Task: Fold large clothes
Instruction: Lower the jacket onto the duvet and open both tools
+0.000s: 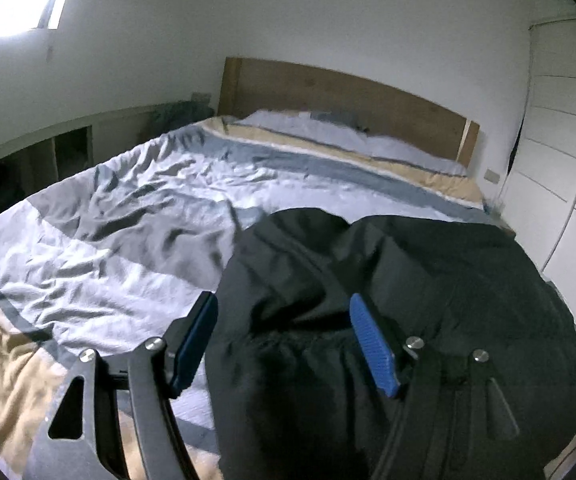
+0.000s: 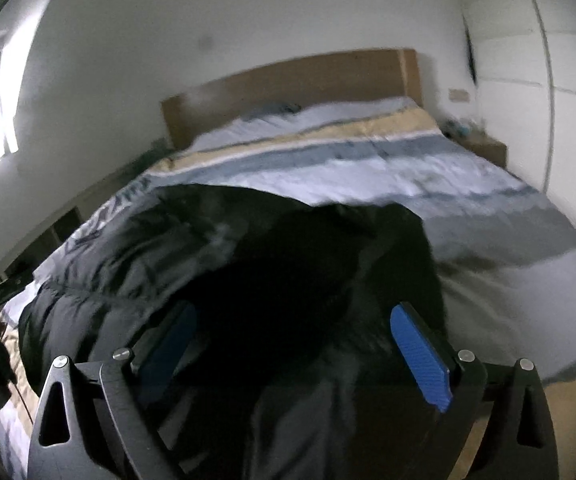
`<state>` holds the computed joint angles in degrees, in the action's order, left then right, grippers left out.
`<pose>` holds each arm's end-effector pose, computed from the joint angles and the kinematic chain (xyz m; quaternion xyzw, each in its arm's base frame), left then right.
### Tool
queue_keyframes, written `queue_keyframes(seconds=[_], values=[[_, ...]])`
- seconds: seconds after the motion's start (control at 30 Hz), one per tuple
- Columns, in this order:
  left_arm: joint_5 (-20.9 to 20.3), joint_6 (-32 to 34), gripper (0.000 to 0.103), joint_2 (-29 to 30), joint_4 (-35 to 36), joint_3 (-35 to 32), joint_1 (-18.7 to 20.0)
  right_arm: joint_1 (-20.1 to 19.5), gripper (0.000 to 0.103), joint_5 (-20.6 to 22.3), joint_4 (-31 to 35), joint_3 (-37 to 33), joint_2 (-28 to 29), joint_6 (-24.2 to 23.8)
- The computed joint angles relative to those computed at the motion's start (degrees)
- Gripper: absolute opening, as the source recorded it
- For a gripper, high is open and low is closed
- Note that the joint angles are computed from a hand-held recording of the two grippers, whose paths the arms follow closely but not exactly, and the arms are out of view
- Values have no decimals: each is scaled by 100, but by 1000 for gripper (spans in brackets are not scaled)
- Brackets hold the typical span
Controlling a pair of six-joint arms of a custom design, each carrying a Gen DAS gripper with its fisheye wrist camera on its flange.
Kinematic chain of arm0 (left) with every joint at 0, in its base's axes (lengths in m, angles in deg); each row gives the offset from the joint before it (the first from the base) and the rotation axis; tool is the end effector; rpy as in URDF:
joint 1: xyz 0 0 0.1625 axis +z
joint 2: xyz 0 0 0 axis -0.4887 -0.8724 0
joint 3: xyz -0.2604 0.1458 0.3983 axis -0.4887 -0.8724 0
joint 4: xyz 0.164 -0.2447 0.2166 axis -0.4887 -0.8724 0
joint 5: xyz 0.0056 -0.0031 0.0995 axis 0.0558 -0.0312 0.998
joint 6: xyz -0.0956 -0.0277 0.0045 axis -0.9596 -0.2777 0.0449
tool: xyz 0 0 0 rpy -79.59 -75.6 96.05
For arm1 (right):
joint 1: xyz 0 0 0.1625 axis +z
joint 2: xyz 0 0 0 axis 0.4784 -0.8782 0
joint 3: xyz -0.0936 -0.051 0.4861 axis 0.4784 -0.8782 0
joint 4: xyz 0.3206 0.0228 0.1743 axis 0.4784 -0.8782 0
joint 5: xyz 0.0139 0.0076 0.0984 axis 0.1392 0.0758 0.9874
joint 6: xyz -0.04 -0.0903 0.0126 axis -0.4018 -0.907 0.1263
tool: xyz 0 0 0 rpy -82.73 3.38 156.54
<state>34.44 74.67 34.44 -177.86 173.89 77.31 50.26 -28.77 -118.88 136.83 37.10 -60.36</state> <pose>-0.2694 -0.6460 0.0880 -0.0706 0.7315 -0.5662 0.3733 -0.0151 -0.8405 0.3421 0.3439 -0.8585 0.3550 0.1362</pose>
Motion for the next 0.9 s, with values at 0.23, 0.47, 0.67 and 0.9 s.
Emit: queue_keyframes(seconds=[0.23,0.47,0.67,0.9], values=[[-300,812,67,329,-477,-361,33,-14,97,520,138,126,-45,-475],[-209,1194,67,489,-650,-638,-25,32,97,535,-71,443,-128,-610],[-203,1015,67,531,-493,-731,-91,105,100,373,-500,747,-208,-586],[-325,-120,72,500,325,-383,-210,138,103,485,-893,1309,-411,-601]])
